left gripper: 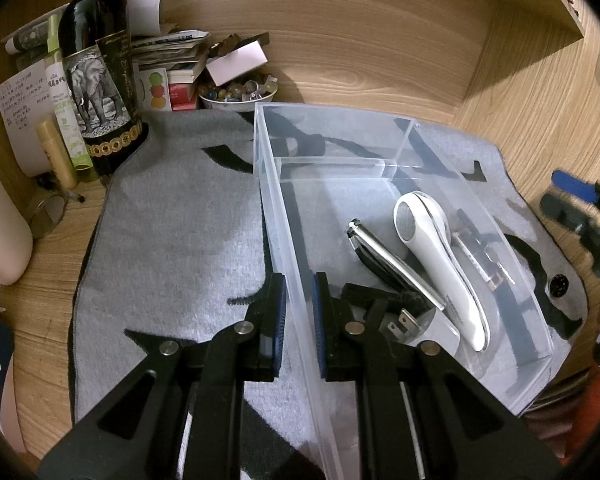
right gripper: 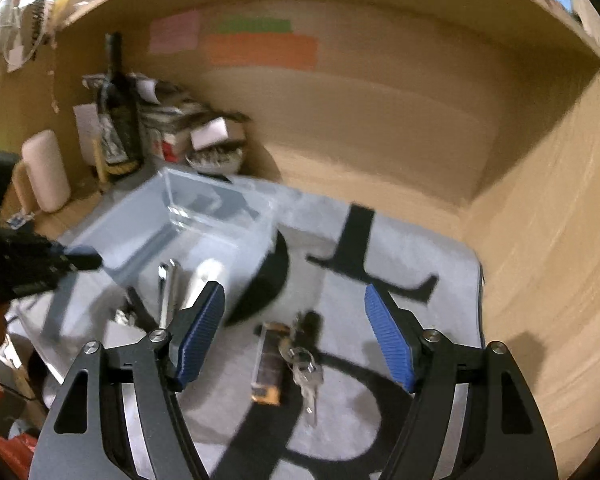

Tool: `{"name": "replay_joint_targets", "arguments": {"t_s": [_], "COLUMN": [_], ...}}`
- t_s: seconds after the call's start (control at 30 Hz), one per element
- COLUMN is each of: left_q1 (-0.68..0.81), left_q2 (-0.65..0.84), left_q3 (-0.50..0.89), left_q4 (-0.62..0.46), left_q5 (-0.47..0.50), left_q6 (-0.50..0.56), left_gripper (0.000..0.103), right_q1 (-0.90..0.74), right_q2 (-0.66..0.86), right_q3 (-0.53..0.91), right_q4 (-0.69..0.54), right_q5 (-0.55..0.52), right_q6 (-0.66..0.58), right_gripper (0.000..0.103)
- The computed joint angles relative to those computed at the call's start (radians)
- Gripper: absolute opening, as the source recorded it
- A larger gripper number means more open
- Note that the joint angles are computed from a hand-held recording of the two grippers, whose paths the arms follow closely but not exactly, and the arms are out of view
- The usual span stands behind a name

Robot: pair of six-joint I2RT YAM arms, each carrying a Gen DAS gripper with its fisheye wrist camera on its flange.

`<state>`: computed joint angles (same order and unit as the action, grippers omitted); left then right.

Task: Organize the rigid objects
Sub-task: 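Move the right gripper back down to the keys on the mat, then grasp the keys by their ring with the right gripper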

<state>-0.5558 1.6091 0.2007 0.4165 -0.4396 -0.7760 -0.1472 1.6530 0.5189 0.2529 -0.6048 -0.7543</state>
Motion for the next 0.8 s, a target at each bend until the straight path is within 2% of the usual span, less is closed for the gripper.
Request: {"name": "replay_joint_targets", "arguments": {"t_s": [0.47,0.6,0.8], "left_q1": [0.001,0.000,0.000], "left_q2": [-0.004,-0.007,-0.008], "left_q3": [-0.004,-0.004,-0.005], "left_q4": [0.003,-0.001,-0.001], "left_q5": [0.000,-0.001,-0.001], "left_q6": [0.002,0.001,0.002], "left_gripper": [0.013,0.013,0.013], "right_q1": [-0.058,-0.052,-0.034], "right_q2": [0.289,0.367,0.380], "right_q3": [0.090,0.155,0.174], "right_q4": [0.041,-0.002,-0.024], "right_q5": [0.107,0.150,0.138], "right_q6": [-0.052,-0.062,-0.046], "right_gripper": [0.069,0.055,0.053]}}
